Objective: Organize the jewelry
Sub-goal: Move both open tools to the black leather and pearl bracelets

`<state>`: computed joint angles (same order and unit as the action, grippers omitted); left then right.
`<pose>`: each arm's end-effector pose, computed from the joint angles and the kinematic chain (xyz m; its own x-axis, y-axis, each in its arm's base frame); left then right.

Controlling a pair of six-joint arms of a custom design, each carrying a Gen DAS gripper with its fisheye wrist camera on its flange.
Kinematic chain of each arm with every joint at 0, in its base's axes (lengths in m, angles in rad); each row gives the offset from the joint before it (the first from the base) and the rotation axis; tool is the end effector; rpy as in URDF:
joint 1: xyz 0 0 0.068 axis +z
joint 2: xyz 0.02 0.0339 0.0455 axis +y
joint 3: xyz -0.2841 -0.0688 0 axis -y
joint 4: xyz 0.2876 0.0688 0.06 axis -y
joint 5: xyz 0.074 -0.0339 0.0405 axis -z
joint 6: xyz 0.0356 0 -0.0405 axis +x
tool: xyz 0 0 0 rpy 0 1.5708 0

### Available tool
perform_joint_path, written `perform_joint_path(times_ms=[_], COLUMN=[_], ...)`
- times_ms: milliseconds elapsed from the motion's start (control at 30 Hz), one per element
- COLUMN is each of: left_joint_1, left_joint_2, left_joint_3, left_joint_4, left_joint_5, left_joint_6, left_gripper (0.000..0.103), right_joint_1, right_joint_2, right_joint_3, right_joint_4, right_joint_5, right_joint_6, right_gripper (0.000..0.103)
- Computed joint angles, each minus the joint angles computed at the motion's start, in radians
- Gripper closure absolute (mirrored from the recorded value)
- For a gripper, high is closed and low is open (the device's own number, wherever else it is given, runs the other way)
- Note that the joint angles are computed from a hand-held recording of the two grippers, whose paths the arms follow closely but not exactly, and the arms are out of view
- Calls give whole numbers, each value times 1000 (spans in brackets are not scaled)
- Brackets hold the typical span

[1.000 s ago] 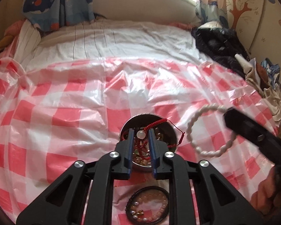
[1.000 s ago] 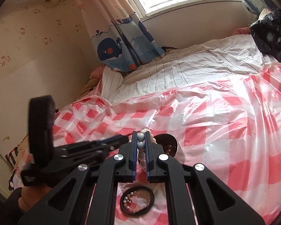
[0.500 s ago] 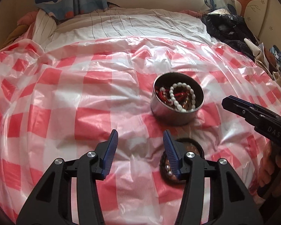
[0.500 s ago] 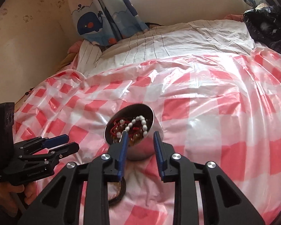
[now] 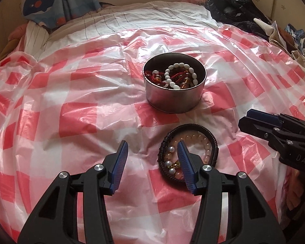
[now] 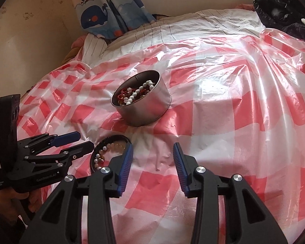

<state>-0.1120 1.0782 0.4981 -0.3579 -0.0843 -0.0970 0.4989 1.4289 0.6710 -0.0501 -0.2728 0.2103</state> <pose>0.2228 -0.0220 0.1681 -0.8036 -0.0067 -0.5952 -0.0160 0.9998 0.0103 0.2630 0.1542 0.1623 -0.7511 -0.1803 -0.6351 -0.4780 0.8121 0.3347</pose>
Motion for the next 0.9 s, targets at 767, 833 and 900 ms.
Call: perform_joint_path(times_ms=[767, 833, 900], left_joint_1=[-64, -70, -81], left_joint_2=[147, 156, 166], left_joint_3=[33, 33, 33], left_joint_4=[88, 95, 102], left_joint_5=[-115, -125, -141], left_joint_6=[-8, -7, -6], left_gripper=[55, 55, 55], right_joint_1=[9, 7, 6], right_joint_2=[14, 12, 8], right_joint_3=[0, -3, -5], right_joint_4=[23, 26, 30], right_joint_5=[-12, -15, -16], right_joint_6=[19, 21, 24], right_gripper=[48, 48, 48])
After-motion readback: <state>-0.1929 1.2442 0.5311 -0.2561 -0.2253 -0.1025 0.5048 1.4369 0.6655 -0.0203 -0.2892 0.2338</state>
